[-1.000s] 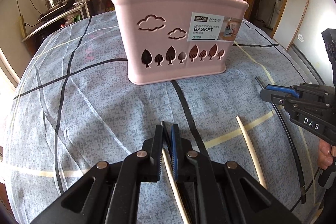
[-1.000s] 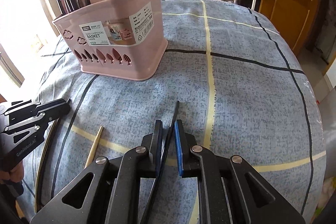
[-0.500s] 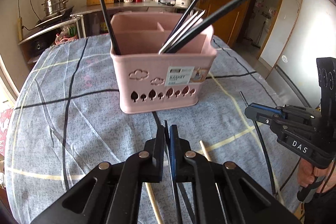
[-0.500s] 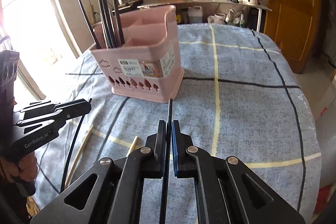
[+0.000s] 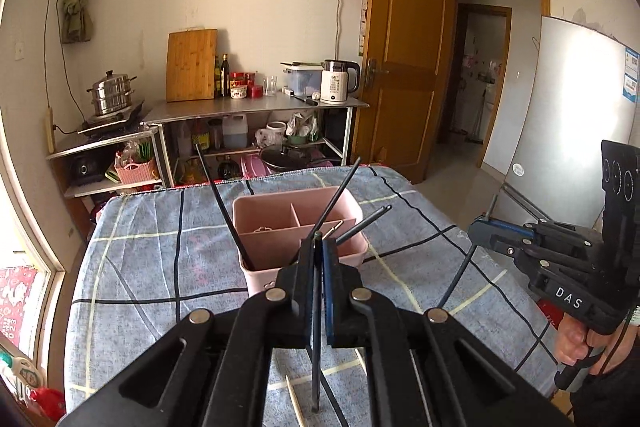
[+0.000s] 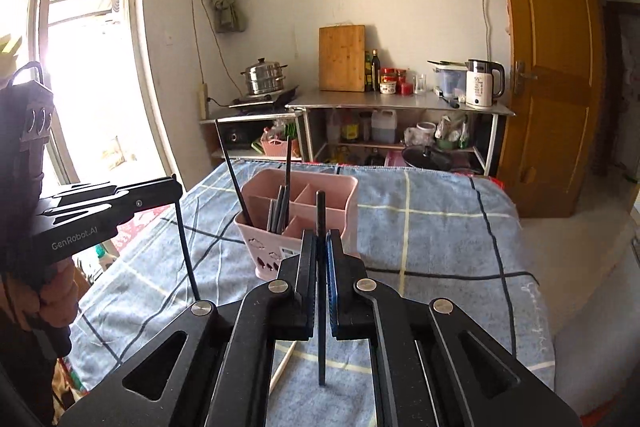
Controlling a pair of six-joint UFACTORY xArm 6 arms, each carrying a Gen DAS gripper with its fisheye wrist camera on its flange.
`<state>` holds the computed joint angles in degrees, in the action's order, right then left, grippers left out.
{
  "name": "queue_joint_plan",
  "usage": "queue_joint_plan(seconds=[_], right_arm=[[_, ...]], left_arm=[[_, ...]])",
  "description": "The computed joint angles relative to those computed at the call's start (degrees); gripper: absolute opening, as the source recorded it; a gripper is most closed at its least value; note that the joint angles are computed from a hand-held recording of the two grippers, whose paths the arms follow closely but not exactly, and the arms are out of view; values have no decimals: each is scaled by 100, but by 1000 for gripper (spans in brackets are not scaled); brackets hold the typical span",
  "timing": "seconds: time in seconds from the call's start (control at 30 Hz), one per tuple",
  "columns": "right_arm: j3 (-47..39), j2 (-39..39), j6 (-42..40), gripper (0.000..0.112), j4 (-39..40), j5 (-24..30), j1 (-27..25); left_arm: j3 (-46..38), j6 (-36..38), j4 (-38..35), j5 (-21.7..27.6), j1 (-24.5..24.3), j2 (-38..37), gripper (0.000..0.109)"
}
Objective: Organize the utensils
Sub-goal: 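Lift the held chopsticks upright and carry them over the basket, then lower the chopsticks into the basket and open both grippers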
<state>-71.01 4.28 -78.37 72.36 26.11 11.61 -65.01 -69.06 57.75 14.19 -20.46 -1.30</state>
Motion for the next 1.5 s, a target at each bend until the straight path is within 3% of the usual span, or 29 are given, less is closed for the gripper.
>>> queue_joint_plan(seconds=[0.4,1.0,1.5], right_arm=[[119,-31,58,5,-168,-20,-2],[-5,-289,-208,5,-3,351,61],[-1201,157,-389,4,705,522,357]], left_arm=[[44,-120,113,95,-71,-39,4],[19,856,-767,225,-19,-411,4],[-1016,1350,-1080,404,373,-149,4]])
